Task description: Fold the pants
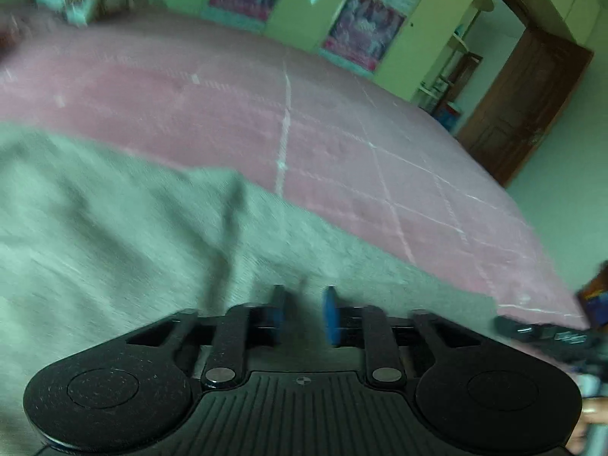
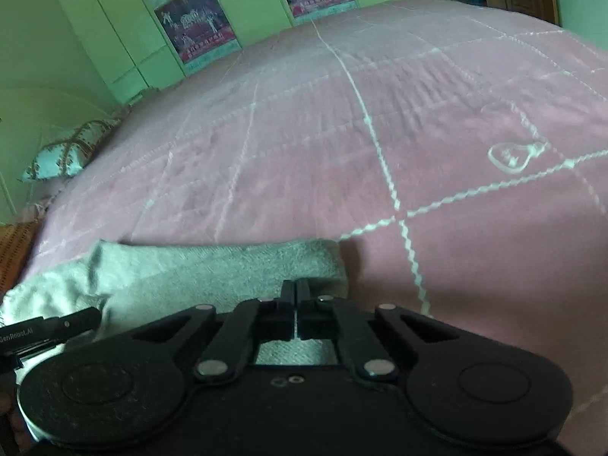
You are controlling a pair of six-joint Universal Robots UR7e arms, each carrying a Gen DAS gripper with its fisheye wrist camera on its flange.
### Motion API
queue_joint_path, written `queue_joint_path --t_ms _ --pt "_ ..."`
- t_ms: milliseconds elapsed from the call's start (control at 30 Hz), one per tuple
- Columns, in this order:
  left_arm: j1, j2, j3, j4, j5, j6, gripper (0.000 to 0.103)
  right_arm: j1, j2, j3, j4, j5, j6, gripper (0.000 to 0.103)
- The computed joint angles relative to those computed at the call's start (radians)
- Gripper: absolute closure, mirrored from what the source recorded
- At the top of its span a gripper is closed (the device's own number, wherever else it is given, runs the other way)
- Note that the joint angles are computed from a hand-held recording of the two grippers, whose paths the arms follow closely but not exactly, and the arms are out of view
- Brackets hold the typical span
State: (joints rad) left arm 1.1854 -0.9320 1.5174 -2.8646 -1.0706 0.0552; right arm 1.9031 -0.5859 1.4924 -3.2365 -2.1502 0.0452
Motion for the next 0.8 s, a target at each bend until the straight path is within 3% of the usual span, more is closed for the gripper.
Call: queue_joint_path --t_ms 33,67,133,233,333,700,800 --pt "-0.006 -0.002 0.009 0.002 0.024 0.018 0.036 0.006 -0.007 0.022 -0.043 0.002 -0.009 0.098" --pt "-0.013 0.006 0.002 0.046 0.078 0.028 0.030 0.008 -0.014 0.046 -0.071 0.013 -0.008 0.096" --pt "-0.019 0.017 0.009 0.041 0.115 0.100 0.030 0.004 -0.017 0.066 -0.026 0.011 0.002 0.096" --pt "-0.041 -0.012 0.023 0.085 0.147 0.069 0.030 0.016 -0.030 0.067 0.020 -0.010 0.031 0.096" --pt "-0.061 -0.055 0.064 0.079 0.169 0.058 0.029 0.038 -0.060 0.109 -0.059 0.006 0.045 0.089" --pt "-0.091 -0.229 0.234 0.001 0.252 0.170 0.019 0.105 -0.096 0.201 -0.071 -0.021 0.105 0.087" --pt "-0.074 -0.287 0.287 -0.055 0.242 0.167 0.007 0.120 -0.091 0.206 -0.074 -0.031 0.115 0.086"
